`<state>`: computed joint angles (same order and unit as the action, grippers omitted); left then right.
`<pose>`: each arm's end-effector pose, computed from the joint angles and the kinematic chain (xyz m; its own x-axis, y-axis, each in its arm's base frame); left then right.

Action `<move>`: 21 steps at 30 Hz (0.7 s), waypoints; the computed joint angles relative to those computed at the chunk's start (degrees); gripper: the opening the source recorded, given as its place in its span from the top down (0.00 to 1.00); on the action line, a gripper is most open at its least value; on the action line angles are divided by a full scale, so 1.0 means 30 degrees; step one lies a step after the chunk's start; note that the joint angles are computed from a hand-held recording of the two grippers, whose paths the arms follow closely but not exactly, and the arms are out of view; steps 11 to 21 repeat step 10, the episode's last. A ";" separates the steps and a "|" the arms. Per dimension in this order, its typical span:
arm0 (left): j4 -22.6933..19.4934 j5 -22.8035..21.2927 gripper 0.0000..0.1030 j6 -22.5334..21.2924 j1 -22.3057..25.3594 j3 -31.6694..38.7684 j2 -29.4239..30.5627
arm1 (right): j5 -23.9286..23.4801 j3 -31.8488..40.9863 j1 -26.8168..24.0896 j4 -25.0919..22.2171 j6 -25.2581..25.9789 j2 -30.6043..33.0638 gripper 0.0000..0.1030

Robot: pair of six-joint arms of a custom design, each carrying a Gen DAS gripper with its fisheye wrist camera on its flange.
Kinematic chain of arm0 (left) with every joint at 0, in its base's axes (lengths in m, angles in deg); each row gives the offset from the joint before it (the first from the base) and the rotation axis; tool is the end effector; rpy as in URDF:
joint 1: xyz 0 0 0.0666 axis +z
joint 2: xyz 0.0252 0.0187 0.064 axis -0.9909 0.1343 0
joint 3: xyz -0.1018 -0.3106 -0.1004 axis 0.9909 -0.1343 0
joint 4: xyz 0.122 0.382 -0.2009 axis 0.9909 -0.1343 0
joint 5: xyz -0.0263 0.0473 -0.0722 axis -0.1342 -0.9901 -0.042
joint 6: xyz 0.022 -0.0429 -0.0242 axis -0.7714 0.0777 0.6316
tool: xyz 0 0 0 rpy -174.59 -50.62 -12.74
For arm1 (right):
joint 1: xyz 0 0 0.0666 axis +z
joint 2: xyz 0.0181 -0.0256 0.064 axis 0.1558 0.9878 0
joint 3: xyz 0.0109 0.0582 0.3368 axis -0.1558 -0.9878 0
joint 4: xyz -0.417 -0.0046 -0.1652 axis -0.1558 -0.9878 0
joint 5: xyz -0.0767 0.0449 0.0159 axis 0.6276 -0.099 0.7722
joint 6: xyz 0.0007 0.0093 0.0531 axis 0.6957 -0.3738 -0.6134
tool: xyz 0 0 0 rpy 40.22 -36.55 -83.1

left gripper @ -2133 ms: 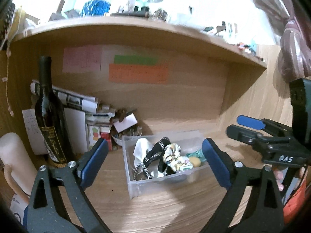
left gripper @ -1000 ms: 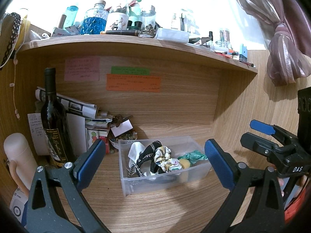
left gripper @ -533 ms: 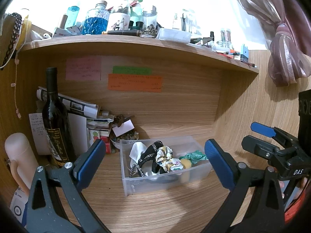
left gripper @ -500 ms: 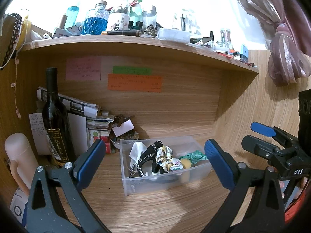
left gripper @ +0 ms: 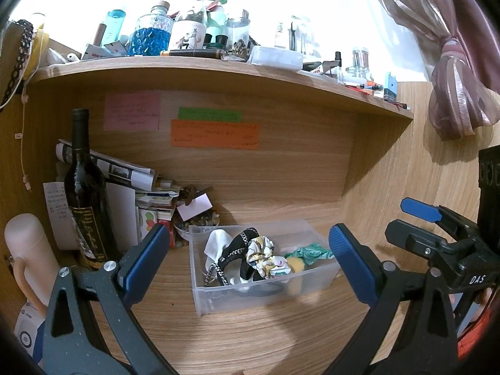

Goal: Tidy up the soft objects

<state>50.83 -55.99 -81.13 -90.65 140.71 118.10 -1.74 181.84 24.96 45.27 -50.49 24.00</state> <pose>0.6263 -0.0893 0.4008 -0.2473 -0.0959 -0.9642 0.0257 0.9941 -0.1054 0.6770 0.2044 0.4049 -0.2452 -0.1169 -0.9624 -0.5434 0.8387 0.0366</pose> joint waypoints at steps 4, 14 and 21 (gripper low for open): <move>0.0126 0.0114 0.00 -0.0266 -0.0013 -0.0064 -0.0020 | 0.0084 -0.0037 -0.0001 0.0086 -0.0065 -0.0010 0.00; -0.0087 0.0597 0.00 -0.0336 0.0047 -0.0030 -0.0005 | 0.0072 0.0164 -0.0029 0.0005 -0.0131 0.0147 0.00; -0.0087 0.0597 0.00 -0.0336 0.0047 -0.0030 -0.0005 | 0.0072 0.0164 -0.0029 0.0005 -0.0131 0.0147 0.00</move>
